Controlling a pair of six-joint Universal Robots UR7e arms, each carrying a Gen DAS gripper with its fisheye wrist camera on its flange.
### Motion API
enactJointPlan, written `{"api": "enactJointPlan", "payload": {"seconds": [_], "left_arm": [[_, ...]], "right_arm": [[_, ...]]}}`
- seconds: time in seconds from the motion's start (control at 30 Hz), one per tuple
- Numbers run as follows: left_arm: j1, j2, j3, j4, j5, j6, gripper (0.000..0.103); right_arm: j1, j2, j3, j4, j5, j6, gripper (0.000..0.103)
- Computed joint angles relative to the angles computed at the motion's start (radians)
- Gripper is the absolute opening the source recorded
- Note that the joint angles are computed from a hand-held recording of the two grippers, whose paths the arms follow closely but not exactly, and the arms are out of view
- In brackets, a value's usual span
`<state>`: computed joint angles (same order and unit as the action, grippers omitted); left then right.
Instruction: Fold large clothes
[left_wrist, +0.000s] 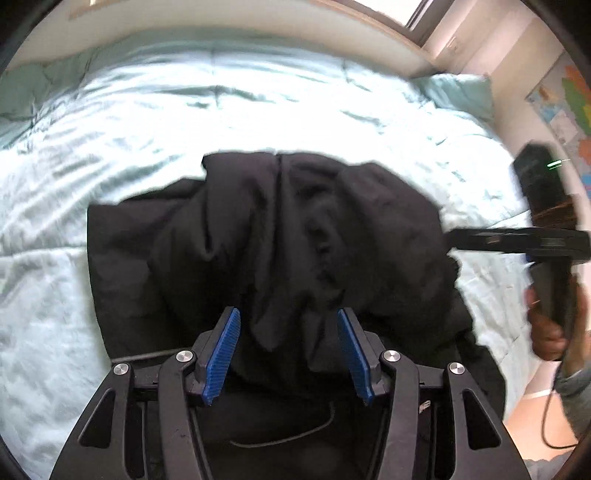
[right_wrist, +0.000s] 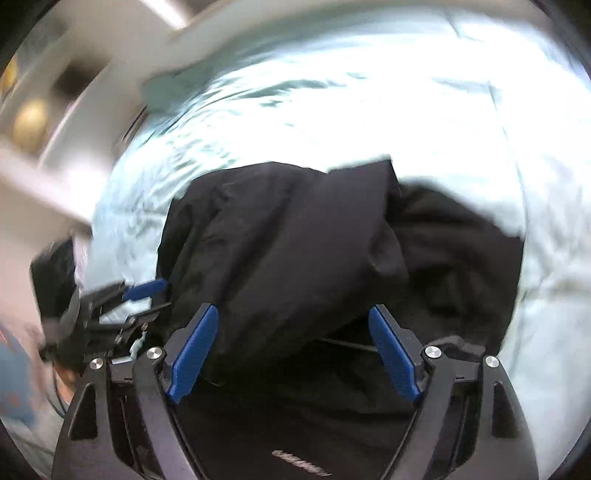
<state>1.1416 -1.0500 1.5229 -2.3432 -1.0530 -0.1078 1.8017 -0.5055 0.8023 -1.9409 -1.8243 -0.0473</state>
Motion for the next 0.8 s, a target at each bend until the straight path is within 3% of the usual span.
{"api": "enactJointPlan", "payload": {"seconds": [0.13, 0.17, 0.2, 0.23, 0.3, 0.33, 0.43, 0.57, 0.7, 0.8], "left_arm": [[-0.01, 0.004, -0.029, -0.07, -0.024, 0.03, 0.057], [-0.007, 0.018, -0.049, -0.077, -0.024, 0.036, 0.057], [-0.004, 0.033, -0.067, -0.07, -0.016, 0.035, 0.057], [0.004, 0.059, -0.1, -0.04, -0.005, 0.021, 0.056], [0.022, 0.09, -0.133, 0.026, -0.024, -0.016, 0.056], [0.028, 0.104, -0.141, 0.06, -0.034, -0.037, 0.055], [0.011, 0.089, -0.064, 0.011, -0.089, -0.004, 0.053], [-0.017, 0.104, 0.035, -0.025, 0.008, -0.021, 0.055], [-0.008, 0.116, 0.058, -0.03, 0.034, -0.046, 0.057], [-0.035, 0.088, 0.04, 0.026, 0.046, -0.038, 0.057]], "right_arm": [[-0.045, 0.022, -0.007, -0.005, 0.096, 0.158, 0.085], [-0.057, 0.033, -0.01, -0.008, 0.139, 0.184, 0.08], [-0.068, 0.043, -0.011, -0.017, 0.193, 0.193, 0.053], [-0.07, 0.051, -0.019, -0.007, 0.213, 0.198, 0.042], [-0.051, 0.025, 0.027, -0.057, 0.184, 0.149, 0.023], [-0.034, 0.008, 0.046, -0.078, 0.156, 0.105, 0.019], [0.005, -0.066, 0.13, -0.125, 0.063, 0.013, 0.017], [-0.004, -0.091, 0.21, -0.12, -0.068, -0.003, 0.017], [-0.059, -0.023, 0.154, -0.042, -0.049, 0.066, 0.017], [-0.049, -0.026, 0.146, -0.036, -0.04, 0.078, 0.023]]}}
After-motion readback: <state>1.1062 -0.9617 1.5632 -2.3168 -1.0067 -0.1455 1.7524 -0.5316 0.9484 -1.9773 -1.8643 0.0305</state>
